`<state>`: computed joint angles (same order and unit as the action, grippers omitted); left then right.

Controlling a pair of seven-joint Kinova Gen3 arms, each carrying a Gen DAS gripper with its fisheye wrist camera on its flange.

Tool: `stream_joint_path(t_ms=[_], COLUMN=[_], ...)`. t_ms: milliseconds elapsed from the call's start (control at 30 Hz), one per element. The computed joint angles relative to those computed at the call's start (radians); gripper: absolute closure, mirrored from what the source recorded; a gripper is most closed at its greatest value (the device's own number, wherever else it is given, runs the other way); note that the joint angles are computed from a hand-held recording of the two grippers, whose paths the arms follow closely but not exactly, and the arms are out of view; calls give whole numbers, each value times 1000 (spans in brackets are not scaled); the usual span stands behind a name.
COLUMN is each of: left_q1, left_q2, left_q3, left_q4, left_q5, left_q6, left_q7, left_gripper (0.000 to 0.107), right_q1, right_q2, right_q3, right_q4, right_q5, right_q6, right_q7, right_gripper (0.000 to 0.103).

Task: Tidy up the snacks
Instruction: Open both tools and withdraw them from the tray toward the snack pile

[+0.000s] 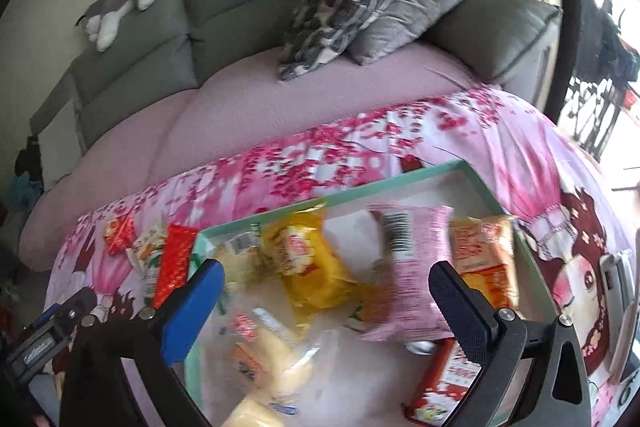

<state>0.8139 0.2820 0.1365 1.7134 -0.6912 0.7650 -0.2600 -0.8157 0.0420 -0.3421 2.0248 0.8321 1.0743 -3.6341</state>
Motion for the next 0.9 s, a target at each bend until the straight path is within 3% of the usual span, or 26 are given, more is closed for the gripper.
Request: stream_joint_path(t_ms=[333,567,733,900], left_q1=[-54,-89,-110,-144], left_q2=[-27,-24,-23,-42], left_q3=[-14,-20,-21,-14], left_q4=[46,59,64,87], left_q5=[14,-1,-6,13], left_q6=[4,75,120,94], left_q7=[50,85,99,109], left_gripper=[5,5,5,5], right_q1=[-34,-75,-90,-117], right_q2=[77,125,160,193], right_q3=[25,55,81,107], right_q4=[-76,-130,-158,-189], right_q5=[24,43,41,23], right_q6=[-90,-140,-235,-262], right_q7=[60,104,138,204], right_gripper=[0,0,0,0])
